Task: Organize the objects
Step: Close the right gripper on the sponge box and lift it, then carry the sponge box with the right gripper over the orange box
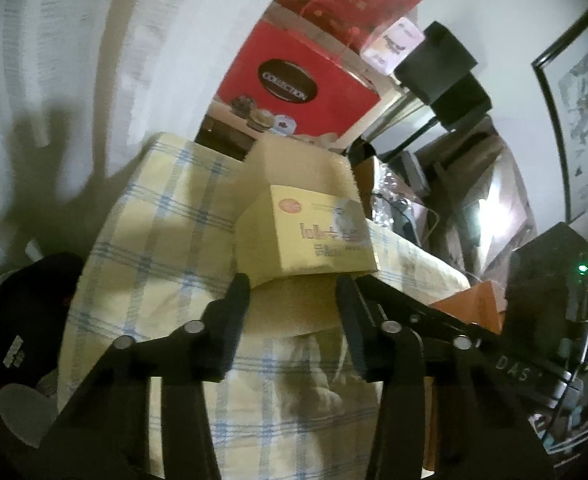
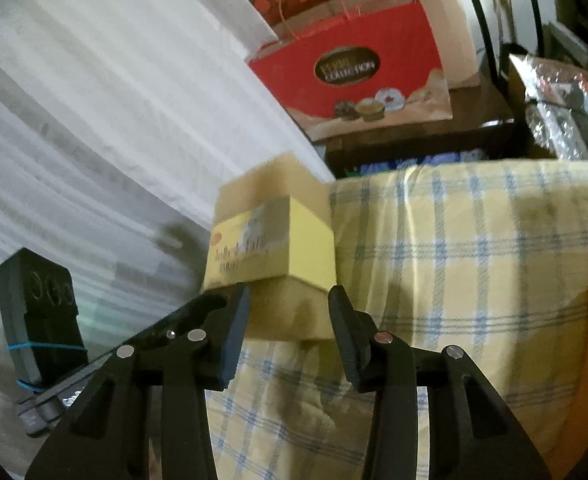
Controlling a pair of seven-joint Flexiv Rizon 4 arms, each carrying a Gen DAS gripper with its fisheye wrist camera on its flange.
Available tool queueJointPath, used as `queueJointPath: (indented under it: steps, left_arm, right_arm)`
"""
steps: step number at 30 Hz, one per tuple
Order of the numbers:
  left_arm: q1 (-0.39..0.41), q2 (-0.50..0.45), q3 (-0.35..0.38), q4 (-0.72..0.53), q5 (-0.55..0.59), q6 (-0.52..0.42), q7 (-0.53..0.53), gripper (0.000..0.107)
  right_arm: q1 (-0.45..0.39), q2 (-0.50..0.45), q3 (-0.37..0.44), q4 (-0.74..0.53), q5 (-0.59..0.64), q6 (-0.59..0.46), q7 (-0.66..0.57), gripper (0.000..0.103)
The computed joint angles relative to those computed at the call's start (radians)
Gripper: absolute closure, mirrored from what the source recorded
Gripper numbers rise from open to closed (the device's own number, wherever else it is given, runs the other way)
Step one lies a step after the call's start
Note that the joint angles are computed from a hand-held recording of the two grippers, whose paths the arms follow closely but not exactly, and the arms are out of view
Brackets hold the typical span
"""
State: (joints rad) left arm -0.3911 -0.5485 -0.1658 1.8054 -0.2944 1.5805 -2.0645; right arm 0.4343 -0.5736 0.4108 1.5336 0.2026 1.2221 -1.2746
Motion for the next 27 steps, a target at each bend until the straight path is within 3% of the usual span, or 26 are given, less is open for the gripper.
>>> queueJointPath:
  steps: [3, 12, 21, 27]
  left_arm:
    - [-0.037, 0.002, 0.045, -0.014, 0.017, -0.015, -0.010, 0.073]
    - [-0.109, 0.047, 0.104, -0.002, 0.054, -0.003, -0.066, 0.074]
    - [-0.239, 0.075, 0.205, -0.100, 0.158, -0.068, -0.163, 0.074]
    - [-0.262, 0.055, 0.173, -0.212, 0.216, -0.138, -0.193, 0.074]
  right_arm:
    - [-0.027, -0.011, 0.038, -0.012, 0.043, -0.005, -0.027, 0.064]
    - [-0.016, 0.049, 0.030, 0.038, 0.058, 0.000, -0.040, 0.069]
    - [-0.046, 0.199, 0.039, 0.156, 0.116, 0.045, -0.077, 0.069]
    - [-0.071, 0.333, 0.023, 0.256, 0.179, 0.065, -0.110, 0.069]
